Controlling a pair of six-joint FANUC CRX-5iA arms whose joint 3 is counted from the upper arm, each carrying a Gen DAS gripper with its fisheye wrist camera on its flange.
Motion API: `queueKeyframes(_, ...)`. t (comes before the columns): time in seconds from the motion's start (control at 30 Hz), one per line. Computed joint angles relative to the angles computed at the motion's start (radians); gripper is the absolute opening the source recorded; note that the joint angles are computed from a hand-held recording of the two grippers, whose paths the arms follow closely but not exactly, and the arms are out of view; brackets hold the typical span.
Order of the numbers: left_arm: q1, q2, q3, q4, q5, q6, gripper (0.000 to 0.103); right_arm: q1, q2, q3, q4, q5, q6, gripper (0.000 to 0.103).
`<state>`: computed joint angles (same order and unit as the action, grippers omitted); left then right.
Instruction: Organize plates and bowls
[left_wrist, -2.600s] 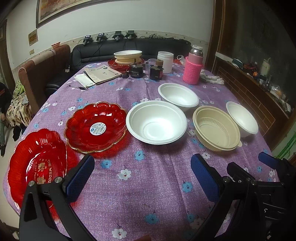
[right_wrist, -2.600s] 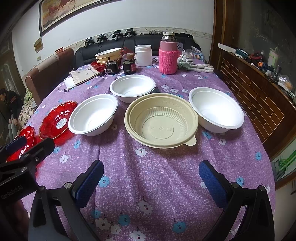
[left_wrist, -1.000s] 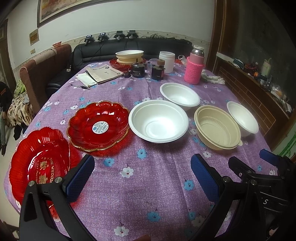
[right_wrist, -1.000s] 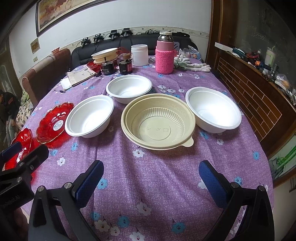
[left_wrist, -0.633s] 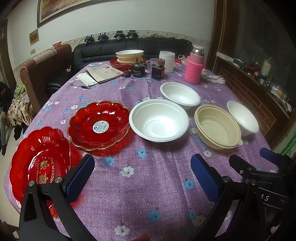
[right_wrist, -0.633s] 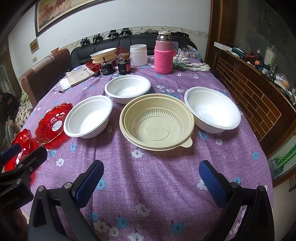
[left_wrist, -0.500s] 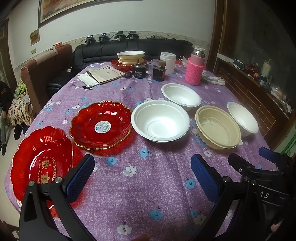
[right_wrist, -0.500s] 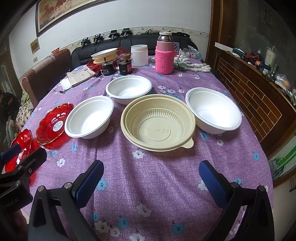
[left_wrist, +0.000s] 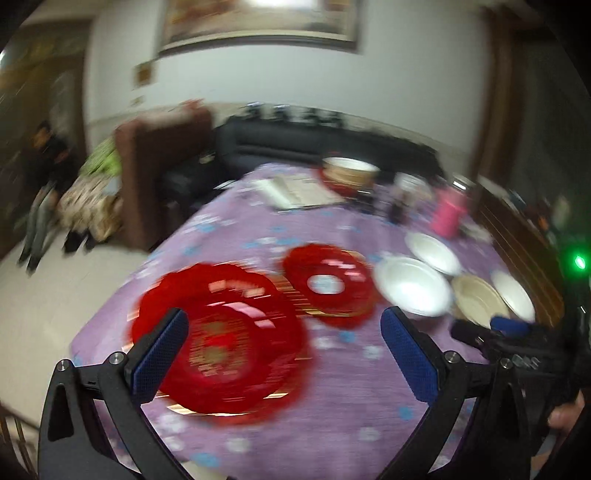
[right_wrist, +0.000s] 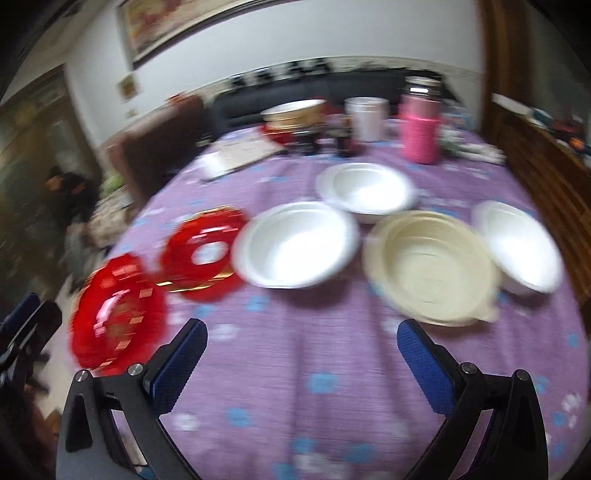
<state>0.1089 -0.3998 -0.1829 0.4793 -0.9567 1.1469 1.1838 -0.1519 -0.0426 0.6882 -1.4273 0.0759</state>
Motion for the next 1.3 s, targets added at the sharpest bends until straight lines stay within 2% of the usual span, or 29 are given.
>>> queueKeyframes(0.13,0.095,0.052,0.052,-0.1,-0.062,0.105,0.103,-0.046,0.073,0.085,-0.108,0.162,0.122,0.103)
queueKeyframes(0.23,0.121,0.063,0.044,-0.102,-0.061,0.106,0.103,-0.07,0.109,0.125,-0.182,0.265,0.172,0.103)
queueKeyframes(0.33,0.128,0.097,0.065,-0.161,-0.079,0.163,0.103,-0.104,0.129,0.144,-0.269,0.363,0.181,0.102)
queueKeyframes(0.37,0.131,0.111,0.072,-0.164,-0.091,0.172,0.103,-0.124,0.13,0.144,-0.326,0.42,0.182,0.1)
queueKeyframes(0.43,0.134,0.141,0.085,-0.176,-0.118,0.208,0.103,-0.154,0.131,0.14,-0.392,0.474,0.188,0.093)
queueKeyframes(0.57,0.136,0.173,0.09,-0.161,-0.135,0.226,0.099,-0.213,0.163,0.171,-0.539,0.531,0.215,0.083)
queueKeyframes(0.67,0.128,0.201,0.099,-0.149,-0.148,0.225,0.092,-0.239,0.188,0.188,-0.58,0.552,0.231,0.078)
queueKeyframes(0.73,0.119,0.217,0.108,-0.155,-0.156,0.228,0.076,-0.251,0.211,0.21,-0.608,0.553,0.245,0.075)
queueKeyframes(0.8,0.097,0.24,0.133,-0.205,-0.167,0.254,0.053,-0.264,0.239,0.238,-0.638,0.54,0.271,0.065)
queueKeyframes(0.83,0.084,0.248,0.146,-0.241,-0.171,0.273,0.046,-0.266,0.26,0.26,-0.646,0.517,0.279,0.062)
queueKeyframes(0.9,0.072,0.259,0.158,-0.283,-0.171,0.288,0.028,-0.279,0.285,0.276,-0.666,0.503,0.285,0.049)
queueKeyframes(0.93,0.075,0.273,0.165,-0.291,-0.186,0.297,0.024,-0.282,0.292,0.28,-0.673,0.495,0.282,0.046)
queueKeyframes(0.97,0.082,0.278,0.163,-0.283,-0.196,0.299,0.019,-0.287,0.302,0.288,-0.683,0.488,0.287,0.039)
queueKeyframes(1.07,0.093,0.268,0.142,-0.27,-0.181,0.289,0.016,-0.287,0.317,0.296,-0.67,0.449,0.27,0.012)
queueKeyframes(1.3,0.109,0.237,0.134,-0.248,-0.168,0.289,0.013,-0.257,0.303,0.283,-0.611,0.443,0.265,0.012)
